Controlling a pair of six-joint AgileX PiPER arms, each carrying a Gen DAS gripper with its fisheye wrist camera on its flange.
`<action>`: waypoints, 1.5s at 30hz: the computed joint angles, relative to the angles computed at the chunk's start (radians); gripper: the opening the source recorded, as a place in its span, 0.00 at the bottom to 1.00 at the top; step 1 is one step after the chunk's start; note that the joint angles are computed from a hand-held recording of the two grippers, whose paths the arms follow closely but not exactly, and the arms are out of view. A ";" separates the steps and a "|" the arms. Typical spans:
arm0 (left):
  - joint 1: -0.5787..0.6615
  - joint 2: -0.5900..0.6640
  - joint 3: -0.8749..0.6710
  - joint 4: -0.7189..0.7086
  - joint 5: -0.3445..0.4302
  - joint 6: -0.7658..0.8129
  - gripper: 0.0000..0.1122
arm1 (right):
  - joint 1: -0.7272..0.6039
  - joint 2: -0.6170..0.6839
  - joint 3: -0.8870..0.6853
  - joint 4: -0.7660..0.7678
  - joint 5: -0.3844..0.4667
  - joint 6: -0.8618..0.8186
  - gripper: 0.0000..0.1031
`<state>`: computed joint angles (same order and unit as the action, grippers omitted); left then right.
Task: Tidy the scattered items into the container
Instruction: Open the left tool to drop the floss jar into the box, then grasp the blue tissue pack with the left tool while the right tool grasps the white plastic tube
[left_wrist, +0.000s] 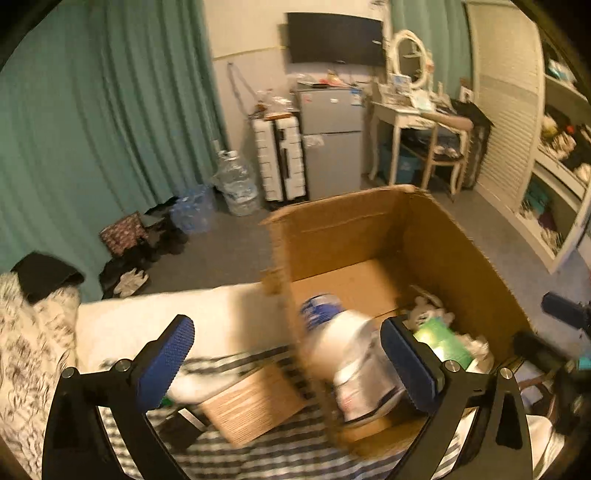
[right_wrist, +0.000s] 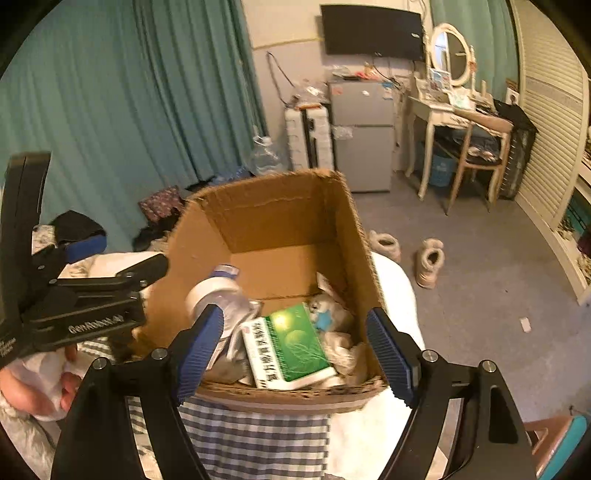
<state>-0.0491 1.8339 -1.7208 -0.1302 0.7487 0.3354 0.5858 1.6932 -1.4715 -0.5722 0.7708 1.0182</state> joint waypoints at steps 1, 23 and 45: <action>0.031 -0.010 0.015 0.000 -0.007 0.010 0.92 | 0.011 -0.006 0.006 -0.012 -0.015 0.006 0.77; 0.433 0.026 0.602 -0.123 -0.299 0.435 0.92 | 0.265 0.143 -0.077 0.071 -0.124 -0.149 0.77; 0.616 0.130 0.388 -0.278 -0.141 0.588 0.62 | 0.297 0.714 -0.672 0.642 0.169 -0.970 0.77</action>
<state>0.5672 1.9635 -1.3328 -0.4086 0.6072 0.9237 0.8826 2.4071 -2.1437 0.0699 0.9395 0.0478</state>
